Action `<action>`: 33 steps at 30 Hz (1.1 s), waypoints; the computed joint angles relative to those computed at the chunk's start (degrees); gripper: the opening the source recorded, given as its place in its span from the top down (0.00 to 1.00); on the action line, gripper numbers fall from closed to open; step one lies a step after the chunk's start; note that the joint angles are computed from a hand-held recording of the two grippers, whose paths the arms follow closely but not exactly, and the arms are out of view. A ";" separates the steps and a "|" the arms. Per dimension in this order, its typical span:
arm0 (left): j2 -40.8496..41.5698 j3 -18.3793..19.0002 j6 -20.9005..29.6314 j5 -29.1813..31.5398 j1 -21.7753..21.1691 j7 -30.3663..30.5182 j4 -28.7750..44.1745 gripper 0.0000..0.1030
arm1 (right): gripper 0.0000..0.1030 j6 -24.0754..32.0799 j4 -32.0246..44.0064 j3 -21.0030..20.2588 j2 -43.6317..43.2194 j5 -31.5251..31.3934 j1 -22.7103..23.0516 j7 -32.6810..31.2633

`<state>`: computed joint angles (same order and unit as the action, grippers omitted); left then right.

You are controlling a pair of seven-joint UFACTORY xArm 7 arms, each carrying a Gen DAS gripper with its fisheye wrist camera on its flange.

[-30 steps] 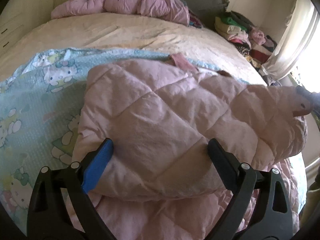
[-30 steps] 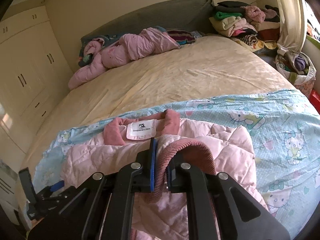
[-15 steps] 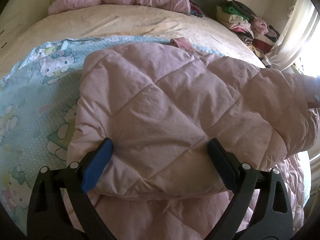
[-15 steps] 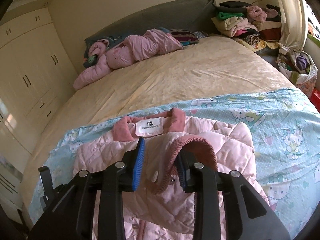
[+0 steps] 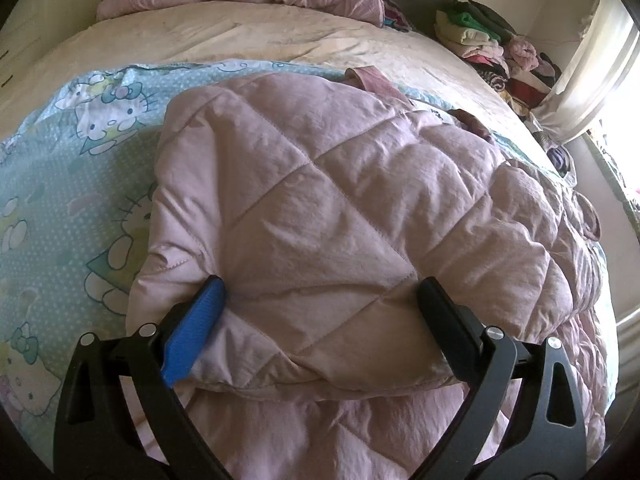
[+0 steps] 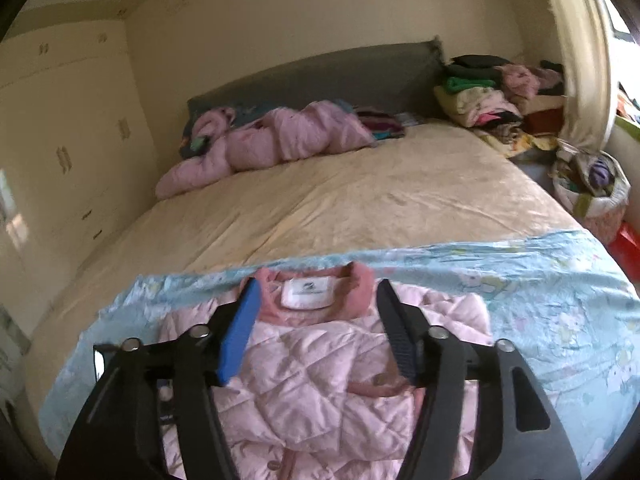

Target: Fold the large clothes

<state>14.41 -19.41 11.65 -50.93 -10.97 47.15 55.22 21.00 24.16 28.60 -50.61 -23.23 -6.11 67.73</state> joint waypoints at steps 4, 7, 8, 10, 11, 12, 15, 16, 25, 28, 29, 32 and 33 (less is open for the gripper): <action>0.08 -0.02 -0.12 0.11 0.03 0.08 0.05 0.12 | 0.30 -0.88 3.56 2.21 8.27 -1.54 -1.62 -0.94; 0.04 0.05 0.06 0.31 0.08 -0.02 0.03 0.12 | 0.30 -1.77 6.59 3.47 16.14 -3.76 -2.50 -0.61; 0.03 -0.04 -0.06 0.21 0.09 0.05 -0.03 0.12 | 0.30 -1.80 7.66 3.83 18.74 -4.84 -2.84 -0.27; -0.06 0.20 -0.01 0.80 -0.11 -0.46 -0.10 0.12 | 0.30 -1.36 9.62 4.13 23.64 -6.95 -2.88 0.06; -0.12 0.39 0.09 1.34 -0.30 -0.98 -0.10 0.12 | 0.30 -0.87 10.59 4.63 25.86 -8.41 -3.26 0.76; -0.17 0.48 0.19 1.71 -0.34 -1.26 -0.14 0.12 | 0.30 -0.44 11.40 4.80 28.07 -9.70 -3.38 1.37; -0.52 0.76 0.53 2.85 -0.59 -2.41 -0.34 0.12 | 0.29 1.76 13.75 3.90 34.99 -12.04 -2.72 2.70; -0.61 0.93 0.71 3.34 -0.67 -2.79 -0.36 0.12 | 0.29 3.06 14.35 3.36 36.81 -12.14 -2.20 2.93; -0.84 1.16 0.39 6.41 -1.04 -4.87 -0.65 0.13 | 0.25 0.88 14.53 -2.07 47.09 -25.04 0.96 15.95; -1.13 0.93 0.61 6.36 -0.76 -5.01 -0.70 0.13 | 0.25 -1.06 12.55 -4.47 44.01 -24.18 3.15 16.44; -1.36 0.97 0.75 6.42 -0.76 -5.13 -0.75 0.13 | 0.24 -2.45 11.33 -5.39 42.28 -23.93 3.88 17.08; -1.99 1.31 1.08 6.68 -0.97 -5.61 -0.94 0.13 | 0.16 -4.51 8.34 -7.89 37.43 -24.11 6.02 19.74; -2.27 1.52 1.26 6.94 -1.14 -5.94 -1.07 0.13 | 0.13 -4.75 7.52 -8.45 35.84 -24.62 6.69 20.96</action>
<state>12.14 -17.89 12.91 -43.99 -12.11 41.22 54.15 16.26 31.68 20.15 -14.77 -47.84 0.59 88.69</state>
